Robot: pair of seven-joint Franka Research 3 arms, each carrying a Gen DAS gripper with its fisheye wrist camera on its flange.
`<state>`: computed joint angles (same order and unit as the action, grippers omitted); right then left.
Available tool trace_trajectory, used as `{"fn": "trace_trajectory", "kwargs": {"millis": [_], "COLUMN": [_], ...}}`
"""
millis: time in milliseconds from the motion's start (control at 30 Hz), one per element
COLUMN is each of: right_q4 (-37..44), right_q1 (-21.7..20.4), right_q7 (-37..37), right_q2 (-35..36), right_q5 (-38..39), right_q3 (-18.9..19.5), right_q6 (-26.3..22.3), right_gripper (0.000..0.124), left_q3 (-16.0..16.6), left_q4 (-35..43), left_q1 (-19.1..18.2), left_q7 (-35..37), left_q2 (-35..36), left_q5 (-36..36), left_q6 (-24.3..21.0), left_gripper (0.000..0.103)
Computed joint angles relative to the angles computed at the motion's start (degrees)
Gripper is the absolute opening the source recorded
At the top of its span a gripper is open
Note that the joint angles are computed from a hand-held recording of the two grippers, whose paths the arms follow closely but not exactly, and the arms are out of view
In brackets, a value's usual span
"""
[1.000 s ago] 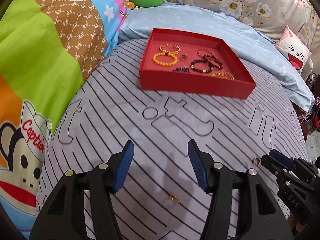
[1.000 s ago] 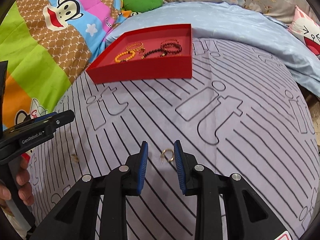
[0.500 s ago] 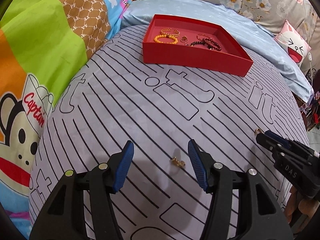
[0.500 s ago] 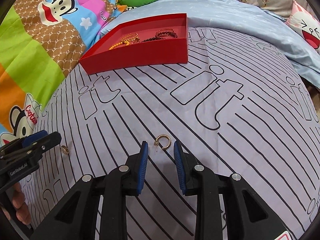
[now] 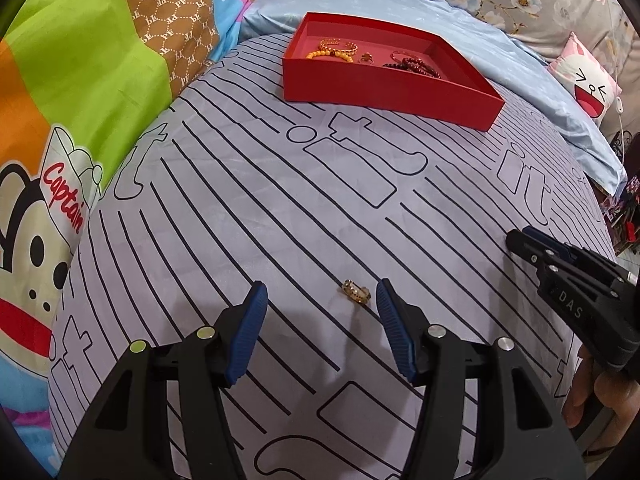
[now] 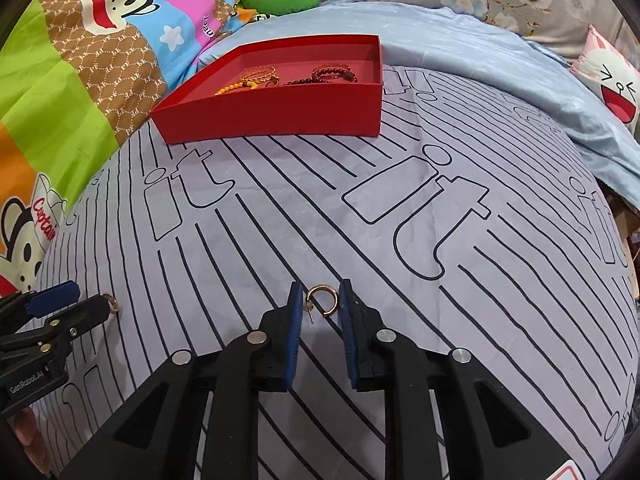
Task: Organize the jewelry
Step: 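Grasp the small gold ring with the left tool while the right tool grasps the gold hoop earring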
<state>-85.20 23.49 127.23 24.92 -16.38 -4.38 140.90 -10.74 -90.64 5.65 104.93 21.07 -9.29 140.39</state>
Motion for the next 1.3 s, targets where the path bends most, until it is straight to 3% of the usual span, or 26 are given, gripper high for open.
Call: {"fn": "trace_trajectory", "kwargs": {"millis": [667, 1300], "right_q4": [-3.34, -4.20], "right_q1": [-0.76, -0.71], "right_q7": [-0.31, -0.68], "right_q2": [-2.25, -3.18], "right_q5": [2.79, 3.69], "right_q3": [1.08, 1.51], "right_q6": [2.09, 2.48], "right_gripper": [0.017, 0.017], "left_q3": [-0.45, -1.82], "left_q4": [-0.53, 0.56], "left_q1": [-0.08, 0.99], "left_q7": [1.42, 6.89], "left_q2": [0.39, 0.90], "left_q5": [-0.81, -6.34], "left_q6": [0.15, -2.16], "left_gripper": [0.049, 0.010]}}
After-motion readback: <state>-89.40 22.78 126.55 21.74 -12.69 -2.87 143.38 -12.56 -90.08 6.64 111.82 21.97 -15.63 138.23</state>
